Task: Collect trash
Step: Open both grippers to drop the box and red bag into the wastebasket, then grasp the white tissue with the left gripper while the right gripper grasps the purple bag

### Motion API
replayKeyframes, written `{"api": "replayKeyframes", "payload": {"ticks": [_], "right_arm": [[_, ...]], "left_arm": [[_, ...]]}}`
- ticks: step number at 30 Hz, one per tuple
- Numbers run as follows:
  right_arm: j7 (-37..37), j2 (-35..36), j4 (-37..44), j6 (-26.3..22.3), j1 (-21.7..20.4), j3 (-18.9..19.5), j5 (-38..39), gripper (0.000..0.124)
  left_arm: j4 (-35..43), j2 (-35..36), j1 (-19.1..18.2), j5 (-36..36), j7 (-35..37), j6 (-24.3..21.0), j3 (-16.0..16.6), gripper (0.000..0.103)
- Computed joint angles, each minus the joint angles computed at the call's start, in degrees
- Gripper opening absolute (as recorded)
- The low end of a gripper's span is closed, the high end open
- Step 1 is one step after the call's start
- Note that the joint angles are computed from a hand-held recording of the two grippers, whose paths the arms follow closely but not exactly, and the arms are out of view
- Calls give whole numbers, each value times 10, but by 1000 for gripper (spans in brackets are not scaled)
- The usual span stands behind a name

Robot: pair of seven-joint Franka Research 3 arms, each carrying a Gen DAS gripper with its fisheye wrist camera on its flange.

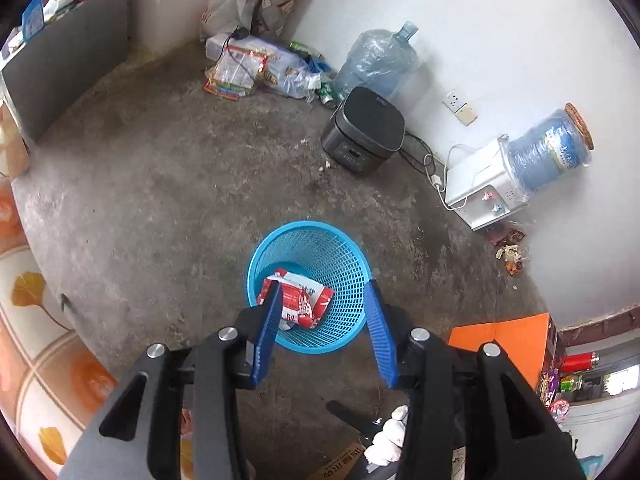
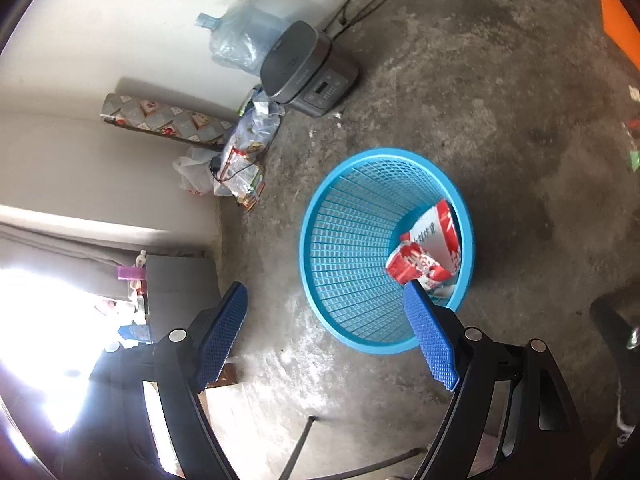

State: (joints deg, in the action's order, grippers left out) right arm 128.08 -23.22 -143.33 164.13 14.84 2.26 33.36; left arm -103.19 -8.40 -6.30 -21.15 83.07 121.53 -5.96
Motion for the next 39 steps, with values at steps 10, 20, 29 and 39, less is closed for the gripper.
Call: {"api": "replayKeyframes", "payload": {"ticks": [10,20,29,39], "right_arm": [[47,-56,83,-28,-76,129,-249,81],[-18,-75,146,2,-46,182,-394,95],[-279,-6,200,-13,225,43,-160,93],[-409,55,293,-124,287,57,14,74]], "left_arm": [[-100,-201,0,23,144,59,69,58],[-218,-436,53,124,170,102,159,85],[-263,-568,137,211,122,21,234,85],[-303,-640,166,228,95,-77,291,74]]}}
